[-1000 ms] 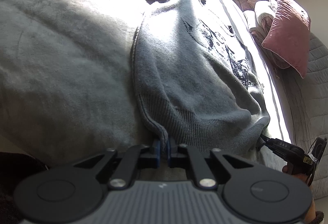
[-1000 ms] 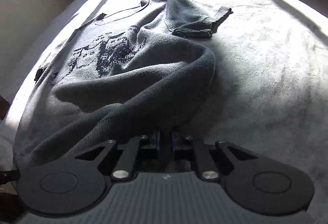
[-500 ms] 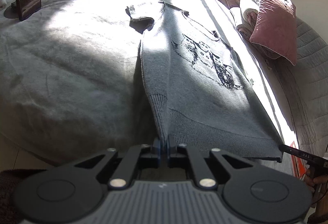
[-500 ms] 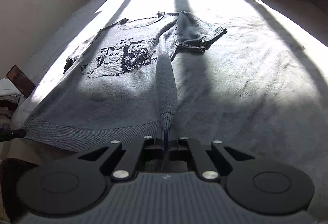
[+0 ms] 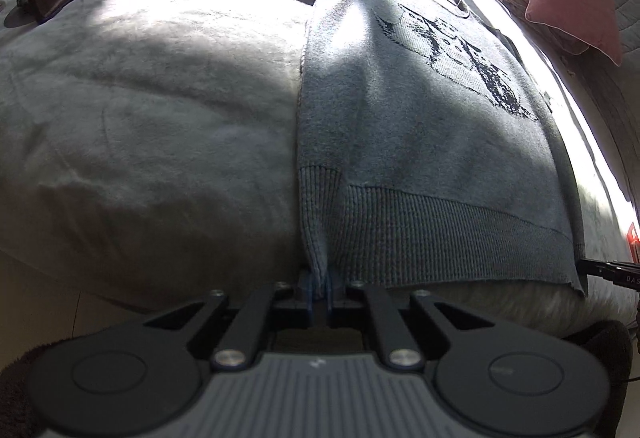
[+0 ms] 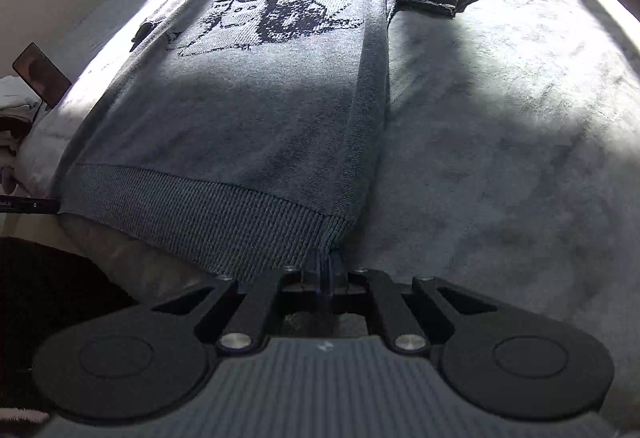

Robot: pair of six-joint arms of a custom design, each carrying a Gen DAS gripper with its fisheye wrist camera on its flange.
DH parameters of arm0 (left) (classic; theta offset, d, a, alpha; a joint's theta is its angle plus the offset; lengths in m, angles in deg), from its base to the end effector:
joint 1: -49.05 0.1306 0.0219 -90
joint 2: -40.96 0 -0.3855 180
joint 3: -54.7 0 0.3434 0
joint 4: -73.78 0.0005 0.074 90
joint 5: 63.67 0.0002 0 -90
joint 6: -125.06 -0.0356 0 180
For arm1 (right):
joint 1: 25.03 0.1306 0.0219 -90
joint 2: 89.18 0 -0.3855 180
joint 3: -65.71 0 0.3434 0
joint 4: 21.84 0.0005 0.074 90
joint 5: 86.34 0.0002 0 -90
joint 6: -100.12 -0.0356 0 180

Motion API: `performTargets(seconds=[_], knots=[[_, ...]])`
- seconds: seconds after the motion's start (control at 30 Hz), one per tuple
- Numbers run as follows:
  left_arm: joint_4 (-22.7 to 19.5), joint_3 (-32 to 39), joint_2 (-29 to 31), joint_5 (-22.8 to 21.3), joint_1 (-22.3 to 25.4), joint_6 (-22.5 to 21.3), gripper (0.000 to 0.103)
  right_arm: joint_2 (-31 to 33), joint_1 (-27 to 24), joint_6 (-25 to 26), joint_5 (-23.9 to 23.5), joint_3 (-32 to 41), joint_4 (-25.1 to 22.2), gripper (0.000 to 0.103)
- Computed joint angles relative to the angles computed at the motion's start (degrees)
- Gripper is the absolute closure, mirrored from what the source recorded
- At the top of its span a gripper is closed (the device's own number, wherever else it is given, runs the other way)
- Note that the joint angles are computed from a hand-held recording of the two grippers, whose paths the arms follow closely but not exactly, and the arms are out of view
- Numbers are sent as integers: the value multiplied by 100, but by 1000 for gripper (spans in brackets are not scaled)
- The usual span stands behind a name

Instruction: Fold clothes

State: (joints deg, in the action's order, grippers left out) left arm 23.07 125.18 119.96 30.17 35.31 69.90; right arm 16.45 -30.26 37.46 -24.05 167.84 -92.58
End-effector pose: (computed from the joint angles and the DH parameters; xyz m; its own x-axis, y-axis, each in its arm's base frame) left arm 0.3333 -0.0845 0.3639 -0.8394 -0.3815 -0.3870 -0.2550 0.9054 -0.3395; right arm 0.4964 -0.0293 0.3793 -0.8306 -0.3323 -0.4468 -0.4802 0.8337 0.2728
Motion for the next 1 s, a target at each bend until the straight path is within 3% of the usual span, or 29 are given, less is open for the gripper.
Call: performTargets(seconds=[0.03, 0.1, 0.17, 0.2, 0.23, 0.3, 0.53, 0.8, 0.9, 1.0], knots=[[15, -4, -13, 129, 70, -92, 96, 106, -58, -14, -202, 107, -129, 89], [24, 14, -27, 446, 236, -265, 84, 337, -171, -57, -581, 397, -436, 89], [24, 85, -18, 813, 437, -391, 61, 601, -264, -203, -907, 766, -728, 87], [65, 113, -19, 892, 508, -431, 58, 713, -295, -325, -1046, 931, -816, 81], [123, 164, 5, 895, 563, -456, 54, 816, -322, -479, -1159, 1082, -843, 65], [267, 298, 92, 797, 650, -488, 47, 974, -339, -866, -1315, 1313, -672, 50], [825, 990, 817, 555, 821, -218, 44, 1610, -286, -2241, -1405, 2126, 71, 50], [1288, 1971, 1854, 552, 444, 66, 38, 2233, -247, -3947, -1330, 2714, 1196, 50], [1846, 1983, 2093, 387, 266, 102, 37, 2285, -185, -4334, -1104, 2690, 1732, 50], [2395, 1896, 2278, 185, 133, 168, 37, 2428, -104, -4573, -897, 2833, 1945, 50]])
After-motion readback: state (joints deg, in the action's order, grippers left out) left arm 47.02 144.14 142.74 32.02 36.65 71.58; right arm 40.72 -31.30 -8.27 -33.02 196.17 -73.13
